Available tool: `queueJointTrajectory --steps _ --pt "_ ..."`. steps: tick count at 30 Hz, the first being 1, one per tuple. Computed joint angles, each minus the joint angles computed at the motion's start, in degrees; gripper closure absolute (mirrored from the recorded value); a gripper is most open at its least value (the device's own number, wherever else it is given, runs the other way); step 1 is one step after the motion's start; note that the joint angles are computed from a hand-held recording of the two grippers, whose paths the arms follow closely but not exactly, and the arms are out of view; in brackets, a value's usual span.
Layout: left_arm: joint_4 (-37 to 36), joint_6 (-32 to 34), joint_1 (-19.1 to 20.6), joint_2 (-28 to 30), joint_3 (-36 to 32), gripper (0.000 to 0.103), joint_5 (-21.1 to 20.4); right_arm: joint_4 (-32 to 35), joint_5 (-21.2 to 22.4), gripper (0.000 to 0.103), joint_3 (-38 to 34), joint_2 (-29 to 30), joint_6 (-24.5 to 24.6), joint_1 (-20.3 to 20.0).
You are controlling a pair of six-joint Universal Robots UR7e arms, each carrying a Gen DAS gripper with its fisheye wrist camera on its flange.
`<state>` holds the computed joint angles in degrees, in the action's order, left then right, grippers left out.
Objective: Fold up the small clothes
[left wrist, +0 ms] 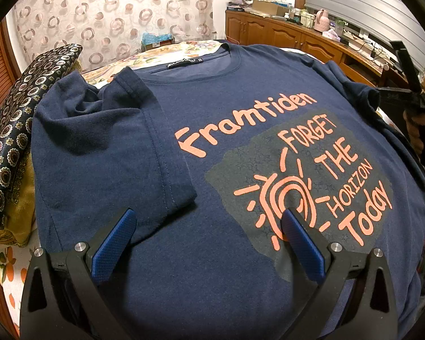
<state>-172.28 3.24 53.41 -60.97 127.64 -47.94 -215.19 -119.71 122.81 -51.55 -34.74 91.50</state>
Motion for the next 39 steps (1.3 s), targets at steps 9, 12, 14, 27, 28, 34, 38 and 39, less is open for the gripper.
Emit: queueJointTrajectory --steps 9,12,14,27,28,34,38,39 --pt "0.0 0.0 0.0 0.0 0.0 0.0 0.0 -3.6 -4.3 0.097 -1.7 4.2 -7.2 3.0" --pt "0.0 0.0 0.0 0.0 0.0 0.0 0.0 -4.4 -3.9 0.098 -1.3 3.8 -7.6 3.8" --pt "0.0 0.0 0.0 0.0 0.0 0.0 0.0 -4.7 -1.4 0.099 -0.7 2.6 -7.3 4.1" --pt "0.0 0.0 0.0 0.0 0.0 0.0 -0.1 1.1 6.7 0.091 -6.0 6.7 -10.8 15.3" --pt "-0.1 0.0 0.0 0.0 0.0 0.0 -0.1 1.2 5.8 0.074 -6.6 7.5 -10.8 15.8" --pt "0.0 0.0 0.0 0.0 0.0 0.0 -0.1 3.2 6.4 0.057 -5.9 5.7 -9.4 14.0" --pt "-0.1 0.0 0.0 0.0 0.0 0.0 -0.1 6.5 2.8 0.057 -6.9 4.7 -6.8 12.2" --pt "-0.1 0.0 0.0 0.0 0.0 0.0 -0.1 7.9 1.8 0.057 -7.1 4.6 -5.0 12.1"
